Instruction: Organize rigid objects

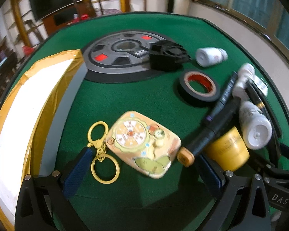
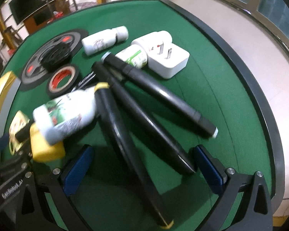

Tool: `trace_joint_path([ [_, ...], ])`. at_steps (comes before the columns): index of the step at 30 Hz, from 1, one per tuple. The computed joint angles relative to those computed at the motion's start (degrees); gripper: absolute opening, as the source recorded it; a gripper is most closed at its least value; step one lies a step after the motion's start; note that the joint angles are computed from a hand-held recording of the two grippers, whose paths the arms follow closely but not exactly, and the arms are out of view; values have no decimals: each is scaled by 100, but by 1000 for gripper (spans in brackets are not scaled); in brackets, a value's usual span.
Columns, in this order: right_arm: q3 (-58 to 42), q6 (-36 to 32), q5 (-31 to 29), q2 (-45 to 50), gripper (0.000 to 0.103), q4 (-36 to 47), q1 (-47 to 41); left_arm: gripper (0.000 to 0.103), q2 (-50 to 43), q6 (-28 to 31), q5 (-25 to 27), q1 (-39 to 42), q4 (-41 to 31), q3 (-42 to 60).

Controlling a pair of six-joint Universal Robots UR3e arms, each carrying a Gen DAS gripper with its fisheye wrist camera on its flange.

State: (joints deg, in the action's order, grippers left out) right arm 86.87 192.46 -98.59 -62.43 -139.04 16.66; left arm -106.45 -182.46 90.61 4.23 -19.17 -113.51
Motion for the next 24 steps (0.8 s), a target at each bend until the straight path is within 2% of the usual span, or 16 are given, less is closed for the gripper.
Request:
trace_joint_path([
  [2,153,-157,88,-128,103,11,-15,102,80,145,-98,54,397,-310],
  [11,800,-763,328,-502,103,-370,-112,102,261,192,-95,10,286,-415],
  [13,1140,-779,354,-722,103,-479,-151,97,531,264,-288,127,243,-615],
  [16,1539,-650,271,-1021,103,-634,-119,96,1327,415,-1014,608,141,-1161],
  [17,1757,-627,228,-1178,103,-797,-130,96,1746,548,-1212,771,94,-1406],
  [21,2447,-538,16,-1925,103,-1445,-221,97,2597,921,-1132,980,89,-1866],
  [24,2981,-418,-198,-2438,103,-2510,-134,97,3040,1116,-1473,1414,-202,-2148],
])
